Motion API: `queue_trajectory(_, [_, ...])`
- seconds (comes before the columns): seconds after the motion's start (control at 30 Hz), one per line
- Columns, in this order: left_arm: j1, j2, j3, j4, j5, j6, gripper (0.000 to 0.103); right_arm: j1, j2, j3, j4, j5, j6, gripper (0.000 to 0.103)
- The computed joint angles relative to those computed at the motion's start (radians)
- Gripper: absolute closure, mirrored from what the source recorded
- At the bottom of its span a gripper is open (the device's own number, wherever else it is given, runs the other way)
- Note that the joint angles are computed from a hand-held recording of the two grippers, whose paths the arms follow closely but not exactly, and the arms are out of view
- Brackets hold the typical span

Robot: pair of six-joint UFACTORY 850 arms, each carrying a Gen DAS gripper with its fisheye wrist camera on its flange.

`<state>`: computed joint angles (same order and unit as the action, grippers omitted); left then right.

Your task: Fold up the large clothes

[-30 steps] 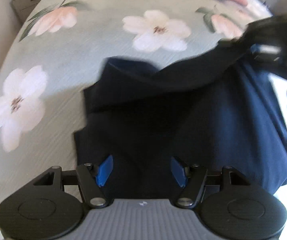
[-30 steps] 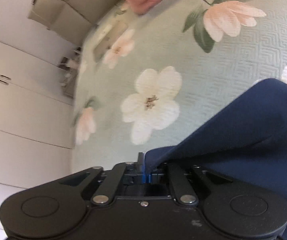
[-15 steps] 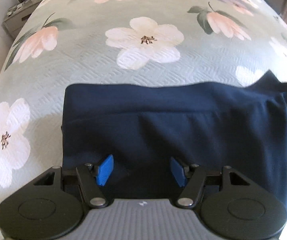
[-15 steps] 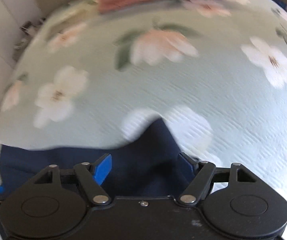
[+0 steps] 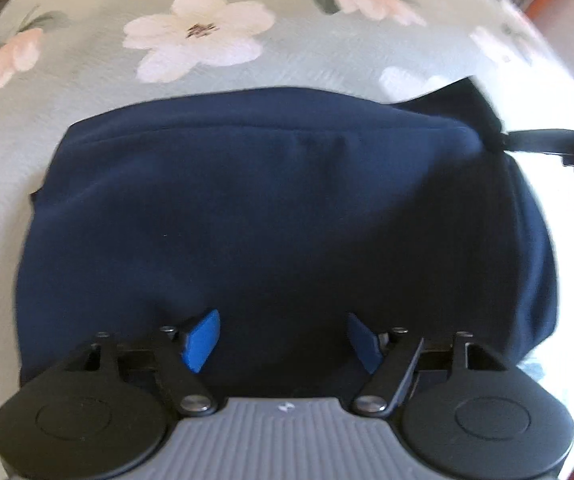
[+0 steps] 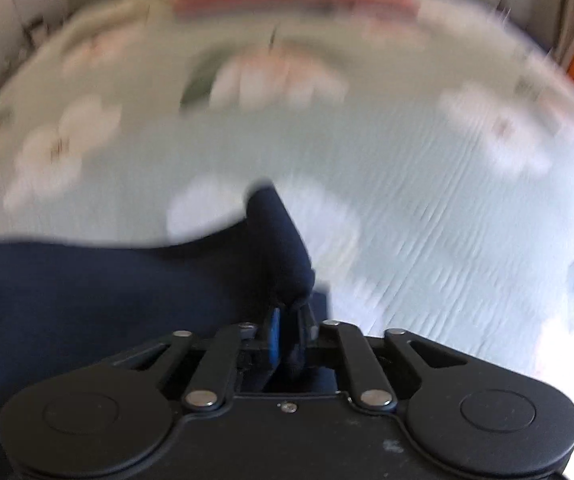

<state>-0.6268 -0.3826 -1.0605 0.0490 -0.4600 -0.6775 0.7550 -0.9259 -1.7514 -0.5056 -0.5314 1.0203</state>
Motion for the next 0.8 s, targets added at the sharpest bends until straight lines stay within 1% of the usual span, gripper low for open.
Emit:
queue_trajectory(0.03, [-0.002, -0.009, -0.005, 0.034, -0.018, -0.044, 0.023, -0.002, 0.023, 0.031, -0.017, 0.031, 0.047, 0.069])
queue_trajectory(0.07, [-0.005, -0.02, -0.013, 0.087, -0.059, -0.119, 0.021, -0.006, 0.054, 0.071, -0.021, 0.074, 0.083, 0.047])
queue_trajectory(0.1, [-0.008, -0.03, -0.02, 0.137, -0.106, -0.195, 0.021, -0.014, 0.083, 0.108, 0.017, 0.115, 0.078, 0.019])
queue_trajectory(0.13, [-0.01, -0.032, -0.018, 0.178, -0.135, -0.25, 0.021, -0.028, 0.138, 0.181, 0.097, 0.199, 0.033, 0.015])
queue_trajectory(0.17, [-0.012, -0.03, -0.012, 0.217, -0.161, -0.296, 0.021, -0.04, 0.177, 0.234, 0.202, 0.262, -0.047, 0.013])
queue_trajectory(0.2, [-0.017, -0.029, -0.011, 0.249, -0.189, -0.333, 0.021, -0.046, 0.2, 0.267, 0.306, 0.285, -0.122, 0.013])
queue_trajectory(0.23, [-0.023, -0.02, -0.005, 0.276, -0.199, -0.36, 0.022, -0.05, 0.236, 0.317, 0.411, 0.291, -0.195, 0.013])
queue_trajectory(0.27, [-0.03, -0.004, 0.004, 0.298, -0.198, -0.378, 0.028, -0.054, 0.257, 0.35, 0.516, 0.295, -0.28, 0.012])
queue_trajectory(0.33, [-0.052, 0.027, 0.015, 0.318, -0.193, -0.37, 0.035, -0.057, 0.302, 0.431, 0.725, 0.305, -0.466, 0.009])
queue_trajectory(0.4, [-0.075, 0.063, 0.028, 0.313, -0.162, -0.352, 0.035, -0.058, 0.32, 0.487, 0.934, 0.284, -0.676, 0.009])
queue_trajectory(0.43, [-0.085, 0.079, 0.034, 0.297, -0.141, -0.342, 0.034, -0.056, 0.329, 0.517, 1.039, 0.291, -0.762, 0.009])
queue_trajectory(0.47, [-0.092, 0.092, 0.038, 0.277, -0.119, -0.331, 0.034, -0.05, 0.345, 0.549, 1.144, 0.315, -0.832, 0.033])
queue_trajectory(0.5, [-0.097, 0.094, 0.034, 0.265, -0.1, -0.326, 0.033, -0.04, 0.367, 0.59, 1.248, 0.37, -0.904, 0.099])
queue_trajectory(0.53, [-0.104, 0.1, 0.035, 0.251, -0.08, -0.318, 0.032, -0.015, 0.402, 0.648, 1.353, 0.468, -0.962, 0.096])
queue_trajectory(0.57, [-0.11, 0.102, 0.036, 0.24, -0.06, -0.311, 0.031, 0.014, 0.444, 0.699, 1.458, 0.573, -1.032, 0.097])
queue_trajectory(0.6, [-0.116, 0.097, 0.033, 0.239, -0.052, -0.313, 0.031, 0.04, 0.476, 0.73, 1.562, 0.649, -1.119, 0.099])
queue_trajectory(0.63, [-0.123, 0.081, 0.02, 0.255, -0.061, -0.332, 0.028, 0.063, 0.509, 0.763, 1.667, 0.717, -1.215, 0.099])
queue_trajectory(0.67, [-0.13, 0.067, 0.013, 0.284, -0.076, -0.365, 0.021, 0.075, 0.519, 0.776, 1.772, 0.744, -1.307, 0.1])
queue_trajectory(0.7, [-0.133, 0.057, 0.012, 0.312, -0.086, -0.404, 0.018, 0.075, 0.516, 0.781, 1.876, 0.728, -1.391, 0.101])
queue_trajectory(0.77, [-0.135, 0.031, 0.011, 0.361, -0.119, -0.486, 0.017, 0.069, 0.487, 0.778, 2.086, 0.682, -1.572, 0.1])
queue_trajectory(0.8, [-0.135, 0.006, -0.001, 0.367, -0.166, -0.513, 0.017, 0.068, 0.471, 0.771, 2.184, 0.678, -1.677, 0.1])
